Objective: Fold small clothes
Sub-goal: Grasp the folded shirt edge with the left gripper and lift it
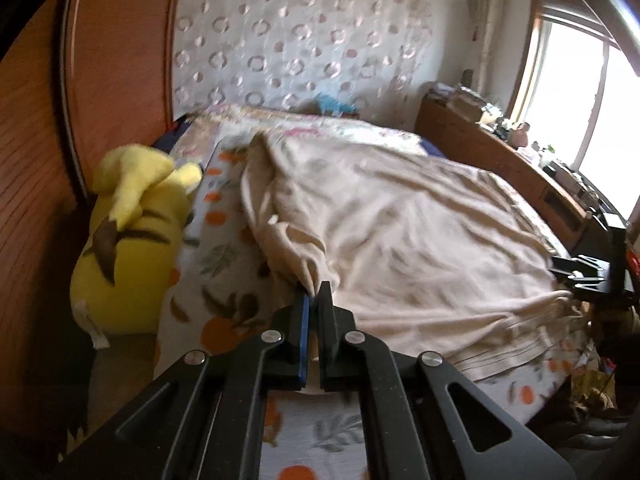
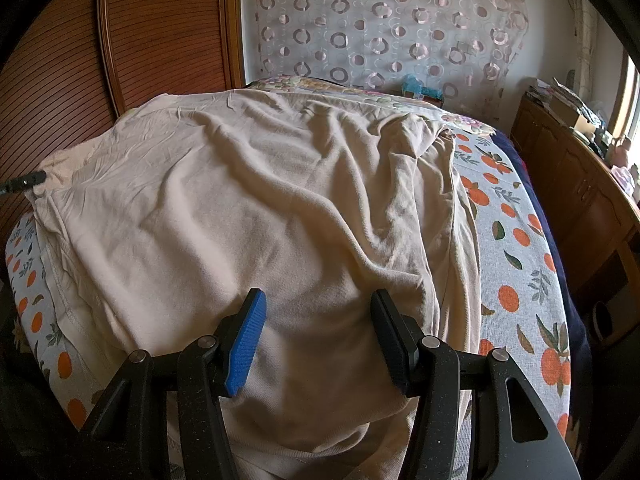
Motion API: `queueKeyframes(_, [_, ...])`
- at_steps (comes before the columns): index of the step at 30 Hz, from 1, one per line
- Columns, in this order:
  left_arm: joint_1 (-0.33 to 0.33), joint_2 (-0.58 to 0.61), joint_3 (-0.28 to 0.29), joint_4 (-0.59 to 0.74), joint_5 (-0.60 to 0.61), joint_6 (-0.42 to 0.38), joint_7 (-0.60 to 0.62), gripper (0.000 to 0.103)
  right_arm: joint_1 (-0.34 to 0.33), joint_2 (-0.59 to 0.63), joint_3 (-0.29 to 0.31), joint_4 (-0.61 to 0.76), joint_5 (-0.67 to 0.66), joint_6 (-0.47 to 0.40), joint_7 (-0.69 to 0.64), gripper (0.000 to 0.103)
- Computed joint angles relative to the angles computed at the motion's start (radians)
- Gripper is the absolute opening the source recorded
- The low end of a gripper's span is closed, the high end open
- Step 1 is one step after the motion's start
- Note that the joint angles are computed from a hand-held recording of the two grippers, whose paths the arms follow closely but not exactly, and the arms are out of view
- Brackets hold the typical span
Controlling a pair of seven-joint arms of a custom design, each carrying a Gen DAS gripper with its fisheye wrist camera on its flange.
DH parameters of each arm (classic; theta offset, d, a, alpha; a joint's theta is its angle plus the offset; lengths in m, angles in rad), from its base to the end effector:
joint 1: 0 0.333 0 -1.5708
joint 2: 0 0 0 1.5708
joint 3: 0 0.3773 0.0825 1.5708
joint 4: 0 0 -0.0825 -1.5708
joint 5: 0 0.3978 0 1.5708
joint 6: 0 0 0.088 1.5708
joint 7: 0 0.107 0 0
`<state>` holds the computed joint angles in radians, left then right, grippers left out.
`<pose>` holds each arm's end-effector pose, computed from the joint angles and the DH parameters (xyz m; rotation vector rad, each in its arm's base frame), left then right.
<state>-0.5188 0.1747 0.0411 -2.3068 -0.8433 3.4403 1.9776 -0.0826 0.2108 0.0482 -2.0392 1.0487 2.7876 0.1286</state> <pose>0.5397 -0.1832 0.4141 -1.7825 1.7218 -0.9799 0.6352 -0.0630 0.4342 -2.1083 1.2559 -0.5659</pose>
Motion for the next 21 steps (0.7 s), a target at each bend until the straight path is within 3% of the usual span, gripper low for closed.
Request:
queueKeyframes(3, [-0.052, -0.003, 0.027, 0.028, -0.071, 0.023, 0.088, 0.003, -0.001, 0.000, 0.000, 0.001, -0.001, -0.001, 0.000, 0.056])
queueKeyframes(8, [0.079, -0.020, -0.091, 0.030, 0.067, 0.028, -0.025, 0.003, -0.002, 0.000, 0.000, 0.001, 0.000, -0.002, -0.002, 0.056])
queueKeyframes(10, [0.053, -0.015, -0.074, 0.057, 0.050, 0.029, 0.001, 0.003, -0.001, 0.000, 0.000, 0.000, 0.000, -0.001, 0.000, 0.056])
queueKeyframes(16, [0.131, 0.032, -0.159, 0.146, 0.287, 0.013, -0.141, 0.003, 0.002, -0.012, -0.005, -0.010, -0.007, 0.019, 0.029, 0.056])
queueKeyframes(21, [0.150, 0.080, -0.199, 0.244, 0.455, -0.030, -0.217, 0.003, -0.017, -0.059, -0.017, -0.039, 0.112, -0.001, -0.043, 0.056])
